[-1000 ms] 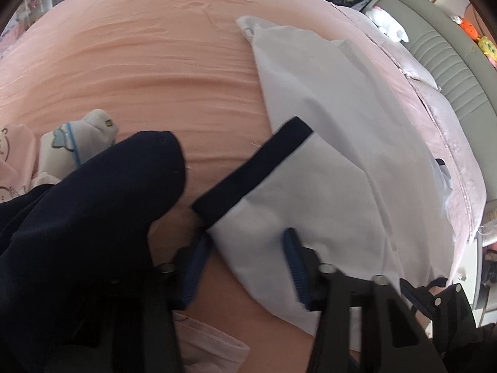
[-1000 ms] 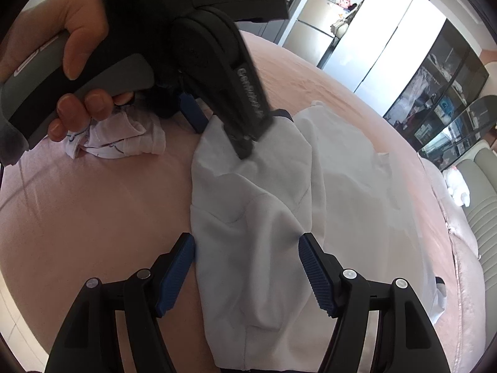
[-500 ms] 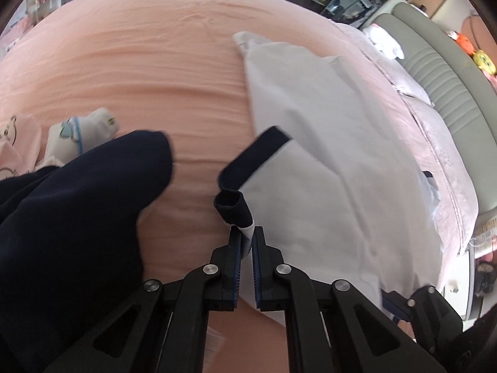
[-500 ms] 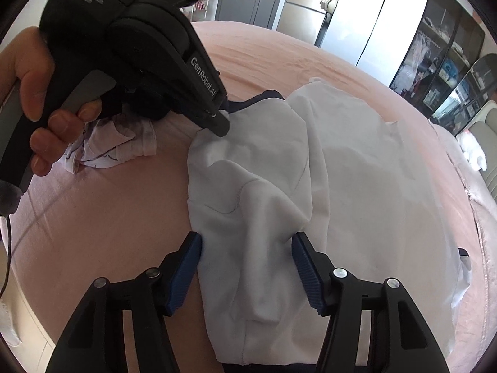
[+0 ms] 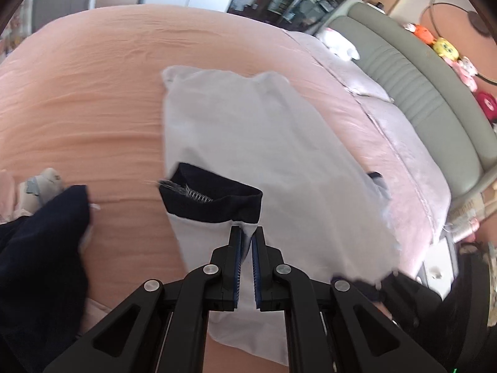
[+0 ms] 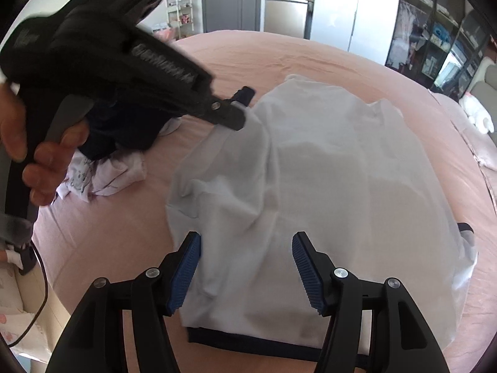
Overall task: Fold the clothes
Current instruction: 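Grasp the navy sleeve cuff with the left gripper and lift it, then hold the cuff with the left gripper while the right gripper closes on it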
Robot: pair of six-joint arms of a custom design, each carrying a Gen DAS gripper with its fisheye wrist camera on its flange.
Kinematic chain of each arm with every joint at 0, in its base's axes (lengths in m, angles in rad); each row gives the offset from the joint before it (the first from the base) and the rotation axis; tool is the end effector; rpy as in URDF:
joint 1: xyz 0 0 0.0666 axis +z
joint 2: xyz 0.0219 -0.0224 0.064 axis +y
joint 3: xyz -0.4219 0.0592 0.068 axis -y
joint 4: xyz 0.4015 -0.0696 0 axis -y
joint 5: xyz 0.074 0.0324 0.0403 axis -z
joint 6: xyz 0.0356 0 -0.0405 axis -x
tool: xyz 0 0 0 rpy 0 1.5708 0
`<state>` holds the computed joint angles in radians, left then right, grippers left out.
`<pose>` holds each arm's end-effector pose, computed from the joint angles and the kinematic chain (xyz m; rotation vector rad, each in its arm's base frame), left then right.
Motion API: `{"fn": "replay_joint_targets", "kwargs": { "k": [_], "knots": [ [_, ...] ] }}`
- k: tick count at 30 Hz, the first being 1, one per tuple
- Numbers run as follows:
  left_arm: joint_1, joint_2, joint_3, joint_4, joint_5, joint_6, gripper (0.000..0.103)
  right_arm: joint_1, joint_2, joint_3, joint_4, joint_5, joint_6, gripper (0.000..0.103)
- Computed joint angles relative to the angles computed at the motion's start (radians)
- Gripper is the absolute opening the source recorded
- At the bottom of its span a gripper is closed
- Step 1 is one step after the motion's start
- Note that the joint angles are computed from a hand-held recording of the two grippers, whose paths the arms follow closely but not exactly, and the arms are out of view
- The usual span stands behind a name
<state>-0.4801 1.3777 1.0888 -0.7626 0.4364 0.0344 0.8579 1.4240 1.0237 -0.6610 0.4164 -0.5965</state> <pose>0.3876 -0.2193 0.3510 0.7388 2.5529 -0.7482 0.3049 0.3300 0.3083 -0.1889 2.4887 0.0381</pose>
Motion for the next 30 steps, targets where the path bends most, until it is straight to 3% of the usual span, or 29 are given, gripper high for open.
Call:
{"fn": "replay_joint_targets", "kwargs": {
  "k": [2, 4, 8, 10, 12, 15, 18, 22, 24, 27, 30],
  "knots": [
    [0.004, 0.014, 0.023, -0.016, 0.017, -0.02, 0.005, -0.011, -0.02, -0.007, -0.011, -0.01, -0.03, 0.061],
    [-0.002, 0.09, 0.083, -0.004, 0.026, -0.031, 0.005, -0.059, -0.043, -0.02, 0.013, -0.07, -0.028, 0.061],
    [-0.019, 0.113, 0.096, -0.015, 0.034, -0.035, 0.005, -0.137, -0.093, -0.044, 0.019, -0.157, -0.083, 0.061],
    [-0.019, 0.102, 0.082, -0.026, 0.047, -0.033, 0.005, -0.195, -0.131, -0.069, 0.065, -0.259, -0.125, 0.061],
    [-0.018, 0.095, 0.069, -0.036, 0.059, -0.033, 0.005, -0.266, -0.154, -0.092, 0.129, -0.418, -0.178, 0.061],
    [-0.017, 0.089, 0.061, -0.045, 0.075, -0.028, 0.005, -0.347, -0.113, -0.064, 0.163, -0.616, -0.212, 0.061],
    [-0.016, 0.08, 0.05, -0.043, 0.085, -0.023, 0.005, -0.364, -0.054, -0.017, 0.167, -0.622, -0.164, 0.061],
    [-0.015, 0.077, 0.045, -0.036, 0.104, -0.006, 0.005, -0.382, 0.046, 0.056, 0.131, -0.707, -0.115, 0.061],
    [-0.012, 0.073, 0.041, -0.033, 0.117, 0.003, 0.005, -0.389, 0.075, 0.063, 0.164, -0.738, -0.145, 0.061],
    [-0.011, 0.068, 0.04, -0.041, 0.125, -0.001, 0.005, -0.396, 0.063, 0.008, 0.302, -0.752, -0.214, 0.06],
    [-0.013, 0.064, 0.038, -0.047, 0.141, -0.003, 0.005, -0.39, 0.056, 0.009, 0.314, -0.753, -0.204, 0.059]
  ]
}}
